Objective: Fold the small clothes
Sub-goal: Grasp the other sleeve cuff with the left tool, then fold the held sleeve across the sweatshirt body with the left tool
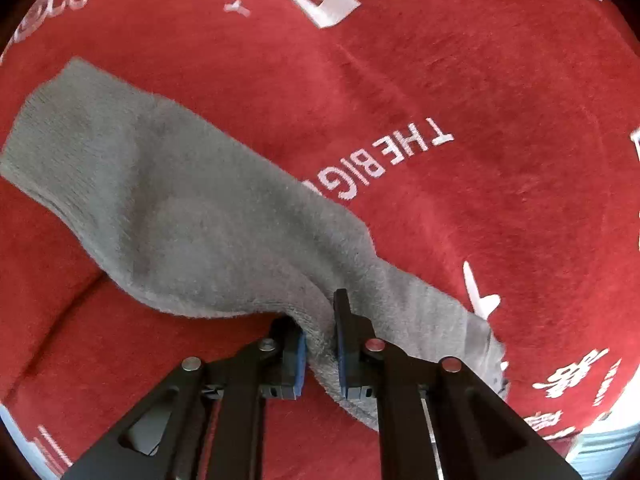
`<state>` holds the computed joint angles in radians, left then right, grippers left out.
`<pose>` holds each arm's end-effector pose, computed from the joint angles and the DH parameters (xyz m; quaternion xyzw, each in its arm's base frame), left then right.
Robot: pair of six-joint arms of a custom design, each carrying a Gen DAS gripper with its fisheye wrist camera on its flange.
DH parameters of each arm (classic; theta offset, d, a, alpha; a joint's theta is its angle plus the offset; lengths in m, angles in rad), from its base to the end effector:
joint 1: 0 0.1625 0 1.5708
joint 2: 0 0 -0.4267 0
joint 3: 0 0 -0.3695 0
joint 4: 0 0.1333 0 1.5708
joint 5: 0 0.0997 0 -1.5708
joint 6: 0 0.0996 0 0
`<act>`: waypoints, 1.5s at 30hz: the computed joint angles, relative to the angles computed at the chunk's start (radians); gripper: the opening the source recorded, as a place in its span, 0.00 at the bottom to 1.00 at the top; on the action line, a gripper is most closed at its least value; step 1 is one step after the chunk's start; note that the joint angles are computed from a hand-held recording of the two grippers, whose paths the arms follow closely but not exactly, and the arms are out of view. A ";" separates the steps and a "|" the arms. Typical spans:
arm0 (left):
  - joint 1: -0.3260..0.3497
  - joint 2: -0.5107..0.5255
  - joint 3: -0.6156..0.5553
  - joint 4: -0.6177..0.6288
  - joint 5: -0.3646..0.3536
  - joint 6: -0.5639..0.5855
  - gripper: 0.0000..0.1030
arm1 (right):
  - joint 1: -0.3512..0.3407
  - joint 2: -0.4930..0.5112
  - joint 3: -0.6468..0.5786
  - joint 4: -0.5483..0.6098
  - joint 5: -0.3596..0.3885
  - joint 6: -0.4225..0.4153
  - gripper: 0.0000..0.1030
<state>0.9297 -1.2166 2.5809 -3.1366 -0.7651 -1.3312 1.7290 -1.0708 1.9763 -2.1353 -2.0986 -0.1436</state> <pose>-0.0361 -0.3914 0.1534 -0.3467 0.8480 -0.3763 0.1381 0.1605 -0.4785 0.1318 0.1868 -0.9339 -0.1619 0.2583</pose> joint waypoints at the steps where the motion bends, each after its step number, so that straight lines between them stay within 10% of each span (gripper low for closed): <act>1: -0.025 -0.017 -0.014 0.080 0.030 -0.004 0.13 | 0.002 0.000 -0.001 -0.004 0.004 -0.002 0.46; 9: -0.170 0.000 -0.152 0.242 0.118 0.151 0.13 | -0.014 -0.038 -0.007 -0.021 0.038 0.001 0.46; 22: -0.230 0.428 -0.577 0.098 -0.128 0.611 0.13 | -0.146 -0.230 0.001 -0.063 0.052 0.022 0.46; 31: -0.217 0.693 -0.820 0.332 -0.242 0.596 0.13 | -0.292 -0.339 -0.006 -0.069 0.065 0.012 0.46; 45: -0.220 0.688 -0.825 0.390 -0.240 0.584 0.08 | -0.389 -0.394 0.015 -0.091 0.148 -0.028 0.46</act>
